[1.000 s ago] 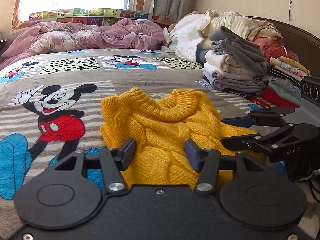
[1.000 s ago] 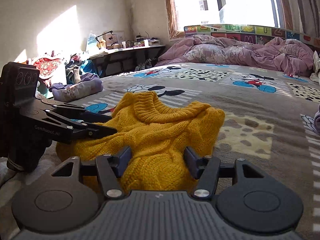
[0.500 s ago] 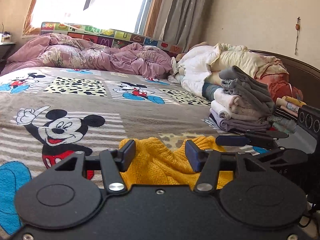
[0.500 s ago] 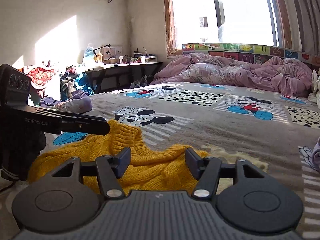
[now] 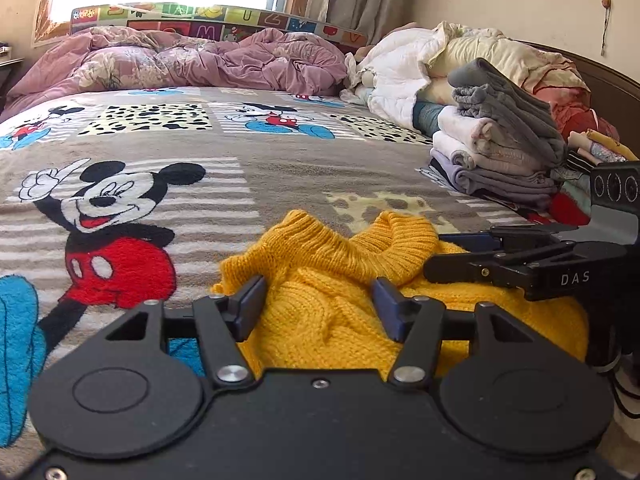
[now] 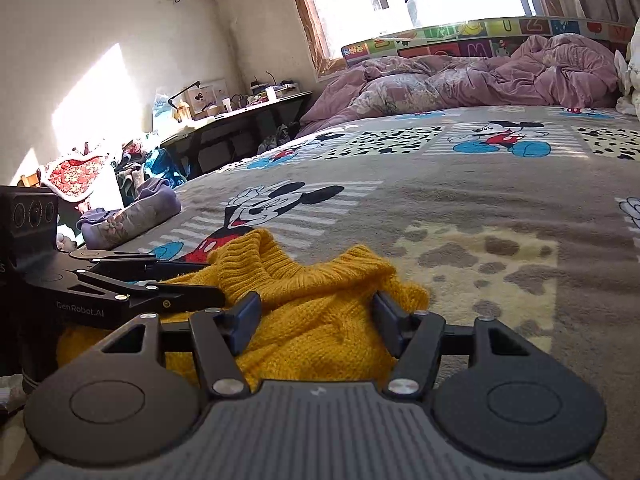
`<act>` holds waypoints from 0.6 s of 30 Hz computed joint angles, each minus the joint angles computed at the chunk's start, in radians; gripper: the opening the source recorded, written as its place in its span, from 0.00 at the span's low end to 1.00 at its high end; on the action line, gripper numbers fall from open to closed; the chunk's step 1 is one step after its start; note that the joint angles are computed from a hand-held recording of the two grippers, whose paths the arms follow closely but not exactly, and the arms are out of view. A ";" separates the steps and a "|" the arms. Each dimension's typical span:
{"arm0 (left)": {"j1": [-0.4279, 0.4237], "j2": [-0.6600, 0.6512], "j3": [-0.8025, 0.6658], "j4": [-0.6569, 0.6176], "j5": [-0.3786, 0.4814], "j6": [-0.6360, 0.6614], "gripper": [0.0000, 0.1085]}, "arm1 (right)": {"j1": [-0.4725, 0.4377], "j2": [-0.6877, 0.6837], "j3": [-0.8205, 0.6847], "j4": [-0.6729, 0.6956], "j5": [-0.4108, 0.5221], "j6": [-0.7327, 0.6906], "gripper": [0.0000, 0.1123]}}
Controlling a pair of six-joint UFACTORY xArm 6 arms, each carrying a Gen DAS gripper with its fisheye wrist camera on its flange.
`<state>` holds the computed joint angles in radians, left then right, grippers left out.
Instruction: Fold clothes
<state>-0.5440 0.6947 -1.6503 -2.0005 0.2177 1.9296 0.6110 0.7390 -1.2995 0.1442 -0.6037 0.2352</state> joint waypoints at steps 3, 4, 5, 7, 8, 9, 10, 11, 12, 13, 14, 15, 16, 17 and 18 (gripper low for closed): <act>0.003 -0.013 0.011 -0.043 0.004 0.039 0.53 | 0.012 -0.008 0.007 0.042 -0.012 -0.043 0.55; 0.008 -0.022 0.020 -0.063 0.013 0.051 0.53 | 0.022 -0.015 0.019 0.070 -0.037 -0.072 0.55; 0.013 -0.038 0.034 -0.093 0.023 0.068 0.53 | 0.032 -0.023 0.031 0.098 -0.063 -0.100 0.55; 0.040 -0.114 0.119 -0.223 0.106 0.177 0.53 | 0.050 -0.043 0.056 0.142 -0.103 -0.146 0.56; 0.056 -0.164 0.184 -0.270 0.175 0.242 0.53 | 0.057 -0.064 0.083 0.134 -0.118 -0.170 0.55; 0.072 -0.212 0.249 -0.301 0.245 0.292 0.53 | 0.064 -0.086 0.110 0.125 -0.131 -0.196 0.55; 0.081 -0.246 0.296 -0.298 0.291 0.315 0.53 | 0.072 -0.108 0.136 0.116 -0.143 -0.221 0.56; 0.084 -0.268 0.327 -0.281 0.317 0.326 0.53 | 0.074 -0.129 0.170 0.074 -0.161 -0.216 0.55; 0.083 -0.276 0.343 -0.255 0.325 0.329 0.53 | 0.079 -0.145 0.200 0.048 -0.179 -0.215 0.54; 0.078 -0.274 0.346 -0.223 0.320 0.323 0.53 | 0.091 -0.151 0.218 0.058 -0.194 -0.229 0.54; 0.064 -0.266 0.338 -0.188 0.296 0.324 0.53 | 0.099 -0.150 0.221 0.076 -0.182 -0.233 0.54; 0.049 -0.256 0.328 -0.152 0.270 0.324 0.53 | 0.106 -0.147 0.221 0.094 -0.167 -0.237 0.54; 0.033 -0.238 0.309 -0.124 0.230 0.322 0.53 | 0.111 -0.147 0.212 0.106 -0.135 -0.237 0.55; 0.015 -0.218 0.289 -0.094 0.189 0.317 0.54 | 0.110 -0.138 0.200 0.108 -0.109 -0.239 0.56; 0.008 -0.204 0.275 -0.073 0.163 0.295 0.54 | 0.109 -0.129 0.188 0.110 -0.083 -0.242 0.57</act>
<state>-0.5356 0.4902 -1.3749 -2.0733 0.3810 2.2247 0.7197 0.6103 -1.1117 0.2538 -0.6866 -0.0067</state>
